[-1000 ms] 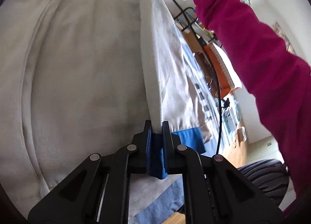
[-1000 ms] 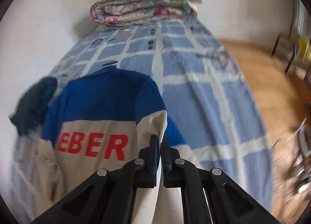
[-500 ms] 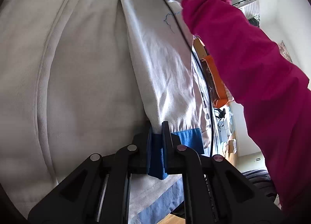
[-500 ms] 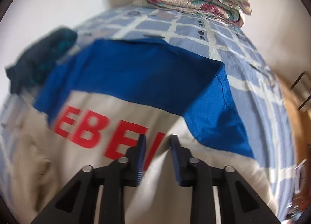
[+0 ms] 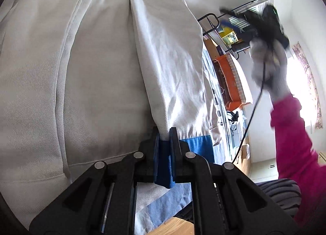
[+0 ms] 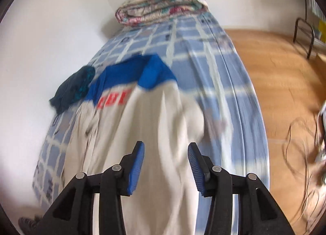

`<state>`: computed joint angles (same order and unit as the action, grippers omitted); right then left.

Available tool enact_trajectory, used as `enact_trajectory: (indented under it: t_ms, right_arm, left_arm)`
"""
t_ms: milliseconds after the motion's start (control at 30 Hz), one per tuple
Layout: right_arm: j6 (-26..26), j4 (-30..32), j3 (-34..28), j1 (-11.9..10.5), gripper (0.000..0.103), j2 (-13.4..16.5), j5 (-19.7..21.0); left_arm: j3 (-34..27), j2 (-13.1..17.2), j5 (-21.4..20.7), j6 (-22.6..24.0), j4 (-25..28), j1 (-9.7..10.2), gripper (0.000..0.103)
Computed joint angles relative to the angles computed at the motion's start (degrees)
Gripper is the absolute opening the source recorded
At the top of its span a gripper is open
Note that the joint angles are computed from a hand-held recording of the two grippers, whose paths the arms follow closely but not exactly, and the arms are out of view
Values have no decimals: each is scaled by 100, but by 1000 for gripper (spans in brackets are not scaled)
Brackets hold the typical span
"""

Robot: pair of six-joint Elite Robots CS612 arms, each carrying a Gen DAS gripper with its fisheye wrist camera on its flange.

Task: Fold large clothes

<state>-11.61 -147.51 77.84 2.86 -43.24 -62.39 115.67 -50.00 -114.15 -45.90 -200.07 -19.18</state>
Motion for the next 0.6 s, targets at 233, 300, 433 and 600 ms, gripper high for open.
enact_trajectory:
  t_ms: [233,300,433,600]
  right_arm:
    - [-427,596,1280,-254,52,-379,534]
    - [-489,759,1349,-249,51,-330,607]
    - [-407,512,1404,-244,33,-221,964]
    - [-532,515,1396,-168,0,-345,504]
  left_arm:
    - [-46,17,192,-134,279,-79,8]
    - [-56,22,212,-153,307,-80,8]
    - [-80,3,195,-165,359,-97,8]
    - [-162,134,-72,-798,-108,-201,8]
